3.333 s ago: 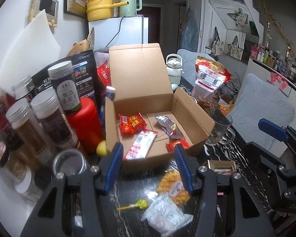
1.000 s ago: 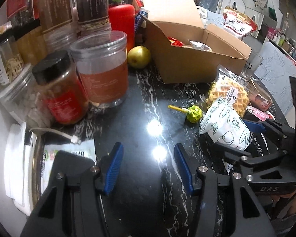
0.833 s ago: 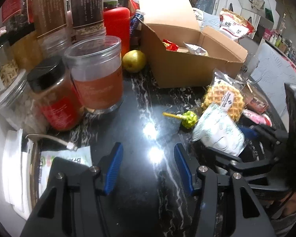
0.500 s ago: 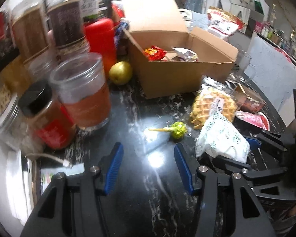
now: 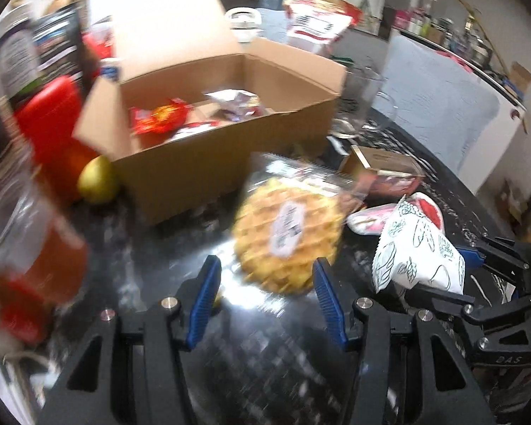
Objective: Organize snacks
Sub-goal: 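Grasp the Member's Mark waffle packet with the left gripper and lift it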
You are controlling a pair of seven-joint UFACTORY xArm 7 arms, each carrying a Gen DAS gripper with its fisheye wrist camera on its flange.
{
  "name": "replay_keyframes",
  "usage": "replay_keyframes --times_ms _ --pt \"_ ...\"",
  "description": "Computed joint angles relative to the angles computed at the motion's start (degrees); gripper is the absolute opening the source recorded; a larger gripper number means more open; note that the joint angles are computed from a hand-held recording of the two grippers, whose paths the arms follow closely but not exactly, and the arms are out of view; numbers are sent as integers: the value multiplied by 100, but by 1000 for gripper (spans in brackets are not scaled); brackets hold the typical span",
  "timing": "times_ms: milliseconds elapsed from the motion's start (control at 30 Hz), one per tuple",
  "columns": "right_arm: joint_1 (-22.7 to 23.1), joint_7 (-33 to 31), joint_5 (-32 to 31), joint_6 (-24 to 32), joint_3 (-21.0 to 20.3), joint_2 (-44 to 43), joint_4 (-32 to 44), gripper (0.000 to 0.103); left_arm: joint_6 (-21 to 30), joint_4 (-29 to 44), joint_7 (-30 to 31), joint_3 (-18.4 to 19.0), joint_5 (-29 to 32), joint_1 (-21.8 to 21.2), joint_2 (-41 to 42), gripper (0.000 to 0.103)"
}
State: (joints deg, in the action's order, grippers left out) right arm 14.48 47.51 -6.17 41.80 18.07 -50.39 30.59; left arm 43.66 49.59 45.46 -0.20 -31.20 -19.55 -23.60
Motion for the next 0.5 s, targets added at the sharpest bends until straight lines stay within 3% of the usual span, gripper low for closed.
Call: replay_keyframes --times_ms 167,233,267,500 --pt "-23 -60 33 26 -165 -291 -191 55 336 431 62 71 -571 -114 540 54" --pt "-45 -90 53 27 -206 -392 -251 55 352 548 -27 -31 -549 -19 669 97" --pt "-69 -99 63 13 -224 -420 -271 55 312 562 4 -60 -576 6 690 103" --pt "-170 -160 141 -30 -298 -559 -377 55 424 760 62 -229 -356 129 985 103"
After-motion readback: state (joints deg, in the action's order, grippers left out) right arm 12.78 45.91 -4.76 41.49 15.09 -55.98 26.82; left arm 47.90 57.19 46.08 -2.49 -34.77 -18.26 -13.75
